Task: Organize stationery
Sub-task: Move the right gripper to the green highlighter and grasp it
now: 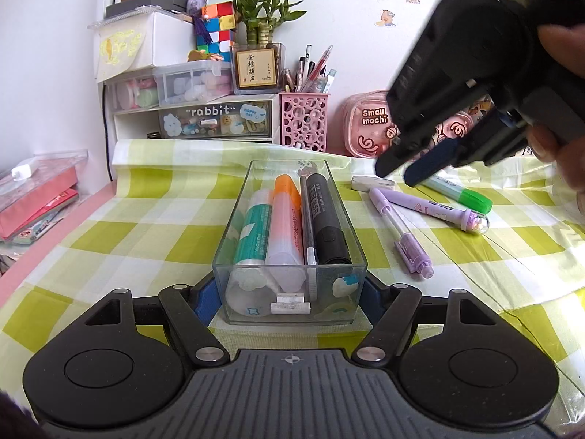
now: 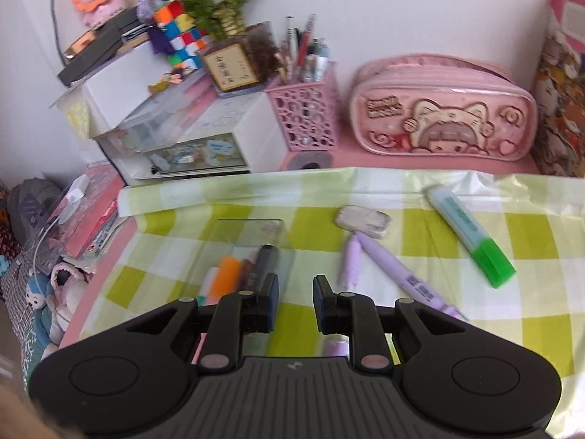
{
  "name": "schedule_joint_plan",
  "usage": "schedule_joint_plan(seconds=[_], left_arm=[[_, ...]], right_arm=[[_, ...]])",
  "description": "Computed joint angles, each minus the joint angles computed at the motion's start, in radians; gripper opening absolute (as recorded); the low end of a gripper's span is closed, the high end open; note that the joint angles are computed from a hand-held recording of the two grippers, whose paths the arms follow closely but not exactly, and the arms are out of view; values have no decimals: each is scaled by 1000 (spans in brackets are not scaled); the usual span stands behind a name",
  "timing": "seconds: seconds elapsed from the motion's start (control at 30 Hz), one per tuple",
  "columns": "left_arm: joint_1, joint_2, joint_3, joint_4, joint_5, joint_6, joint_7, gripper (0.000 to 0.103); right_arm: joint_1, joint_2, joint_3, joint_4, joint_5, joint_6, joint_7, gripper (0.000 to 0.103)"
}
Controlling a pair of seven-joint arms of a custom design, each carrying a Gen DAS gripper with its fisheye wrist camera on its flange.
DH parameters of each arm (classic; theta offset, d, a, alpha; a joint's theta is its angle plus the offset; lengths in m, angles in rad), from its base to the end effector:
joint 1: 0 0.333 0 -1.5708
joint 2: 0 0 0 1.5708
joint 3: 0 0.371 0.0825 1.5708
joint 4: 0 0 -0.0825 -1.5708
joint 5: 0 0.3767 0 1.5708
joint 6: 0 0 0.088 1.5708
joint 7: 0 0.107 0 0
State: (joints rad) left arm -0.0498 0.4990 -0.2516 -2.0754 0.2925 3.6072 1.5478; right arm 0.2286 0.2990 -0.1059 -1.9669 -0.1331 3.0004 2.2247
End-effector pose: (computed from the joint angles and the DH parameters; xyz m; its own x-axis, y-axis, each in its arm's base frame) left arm 0.6214 -0.2060 0.3765 -0.4830 -0.8753 -0.0229 -0.4215 0.2554 -0.8701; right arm 0.6595 0.0983 0.4651 -0.2657 -0.9174 -0.2962 -0.6912 0.3954 -0.6049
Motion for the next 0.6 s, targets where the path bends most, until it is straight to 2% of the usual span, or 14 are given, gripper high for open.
schedule_joint_plan(seconds=[0.1,0.2,0.3,0.37,0.43,0.6], left_arm=[[1,2,-1,1,1,5,-2,72],[-4,3,4,-1,-3,16,-2,72],[-9,0,7,-3,-9,14,-3,72],[-6,-3,4,-6,-7,8,-7,72],[3,-3,-3,-4,1,2,-13,72],[7,-5,-5,-7,8,-1,-20,72]], right_arm=[[3,-18,-38,-47,-11,5,45,16],[11,-48,-84,-115,-28,73,112,16],[81,-63,-202,-143,-114,80,230,16],[86,-64,-227,-141,-167,65,270,16],[67,-62,-220,-135,-205,59,281,16],[88,-50,-300,-119,-341,47,420,16]])
